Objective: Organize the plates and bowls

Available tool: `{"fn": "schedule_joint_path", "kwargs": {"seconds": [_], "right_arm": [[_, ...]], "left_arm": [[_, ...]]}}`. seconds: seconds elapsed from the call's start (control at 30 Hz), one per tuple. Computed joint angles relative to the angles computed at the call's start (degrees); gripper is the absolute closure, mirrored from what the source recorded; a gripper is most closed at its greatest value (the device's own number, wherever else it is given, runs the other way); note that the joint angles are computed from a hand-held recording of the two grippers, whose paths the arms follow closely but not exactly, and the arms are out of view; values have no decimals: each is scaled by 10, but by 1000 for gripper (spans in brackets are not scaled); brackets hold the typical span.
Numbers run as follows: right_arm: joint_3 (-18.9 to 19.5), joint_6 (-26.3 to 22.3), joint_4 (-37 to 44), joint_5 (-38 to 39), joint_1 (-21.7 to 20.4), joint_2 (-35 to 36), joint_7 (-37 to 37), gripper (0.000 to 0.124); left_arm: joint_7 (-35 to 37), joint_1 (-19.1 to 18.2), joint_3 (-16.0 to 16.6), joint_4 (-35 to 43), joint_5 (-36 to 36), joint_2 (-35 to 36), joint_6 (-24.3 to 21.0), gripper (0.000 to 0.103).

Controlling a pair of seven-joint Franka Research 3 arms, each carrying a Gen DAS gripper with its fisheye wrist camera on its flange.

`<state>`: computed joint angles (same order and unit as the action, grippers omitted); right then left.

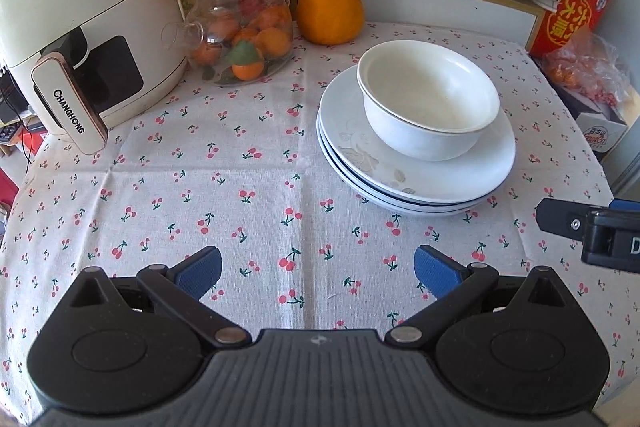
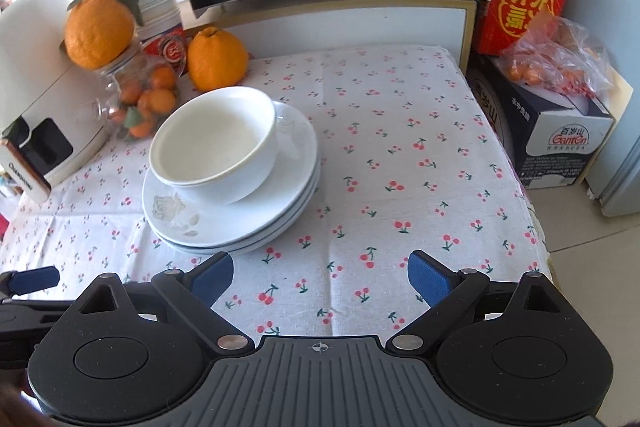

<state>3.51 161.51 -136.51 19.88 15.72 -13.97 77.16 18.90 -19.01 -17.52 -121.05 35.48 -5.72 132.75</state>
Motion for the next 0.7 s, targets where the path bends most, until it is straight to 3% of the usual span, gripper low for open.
{"fn": "schedule_joint_path", "kwargs": {"seconds": [0.7], "right_arm": [[0, -3, 1, -4, -1, -1, 9, 28]], "left_arm": [[3, 0, 1, 1, -4, 2, 2, 0]]}}
